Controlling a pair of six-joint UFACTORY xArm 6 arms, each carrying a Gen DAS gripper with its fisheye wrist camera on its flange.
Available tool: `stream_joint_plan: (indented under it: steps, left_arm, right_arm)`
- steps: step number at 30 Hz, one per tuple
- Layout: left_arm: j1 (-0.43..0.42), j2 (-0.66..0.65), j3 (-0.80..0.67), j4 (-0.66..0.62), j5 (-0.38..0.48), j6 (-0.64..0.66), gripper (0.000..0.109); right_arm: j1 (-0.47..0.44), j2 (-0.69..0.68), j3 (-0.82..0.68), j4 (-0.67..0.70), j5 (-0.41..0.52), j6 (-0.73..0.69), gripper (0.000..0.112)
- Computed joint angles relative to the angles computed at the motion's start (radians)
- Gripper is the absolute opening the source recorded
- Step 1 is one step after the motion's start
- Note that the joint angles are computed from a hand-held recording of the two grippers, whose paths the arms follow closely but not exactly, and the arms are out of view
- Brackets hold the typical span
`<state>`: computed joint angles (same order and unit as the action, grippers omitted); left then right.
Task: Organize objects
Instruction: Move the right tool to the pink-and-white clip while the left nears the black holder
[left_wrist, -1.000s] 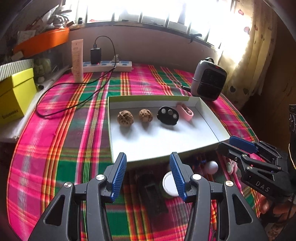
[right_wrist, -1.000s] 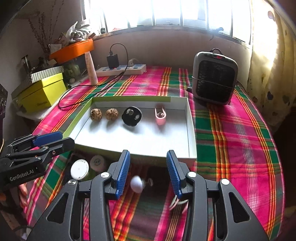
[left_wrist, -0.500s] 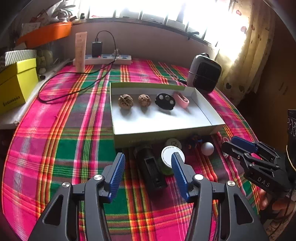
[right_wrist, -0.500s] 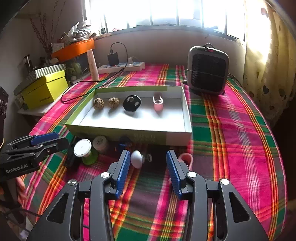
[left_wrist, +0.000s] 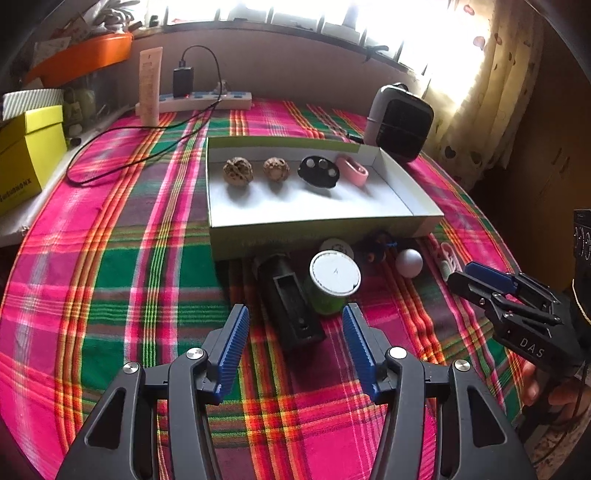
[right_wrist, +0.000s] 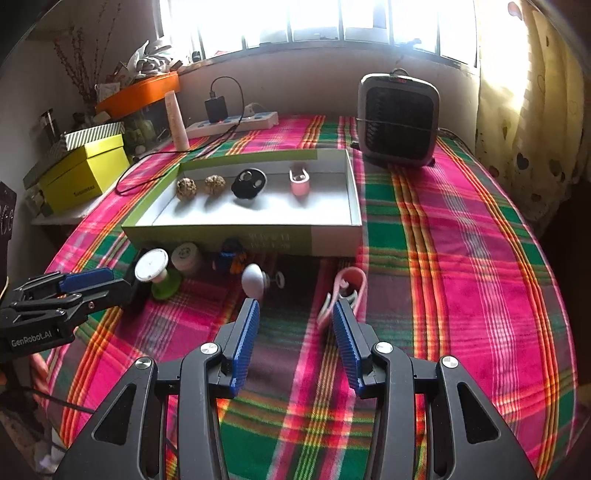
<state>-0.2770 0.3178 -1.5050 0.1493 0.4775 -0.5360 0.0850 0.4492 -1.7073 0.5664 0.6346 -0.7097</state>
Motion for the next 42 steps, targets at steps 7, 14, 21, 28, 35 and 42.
stream_joint_plan:
  steps: [7, 14, 21, 28, 35, 42]
  left_arm:
    - [-0.006, 0.019, -0.016, -0.024, 0.023, 0.015, 0.052]
    - [-0.006, 0.038, -0.042, -0.005, 0.049, 0.001, 0.052]
    - [-0.005, 0.045, -0.048, -0.013, 0.047, 0.007, 0.052]
    - [0.009, 0.05, -0.065, 0.012, 0.073, -0.018, 0.052]
    - [0.021, 0.059, -0.082, 0.057, 0.096, -0.052, 0.052]
    - [0.014, 0.109, -0.153, 0.149, 0.139, -0.087, 0.052]
  right_arm:
    - [-0.016, 0.016, -0.013, -0.009, 0.011, 0.034, 0.044]
    - [-0.021, 0.067, -0.08, -0.063, 0.029, 0.095, 0.044]
    - [-0.019, 0.12, -0.159, -0.119, 0.06, 0.127, 0.044]
    - [-0.021, 0.153, -0.204, -0.152, 0.081, 0.154, 0.044]
    - [-0.017, 0.172, -0.227, -0.19, 0.074, 0.17, 0.044]
    - [-0.007, 0.18, -0.233, -0.241, 0.056, 0.203, 0.044]
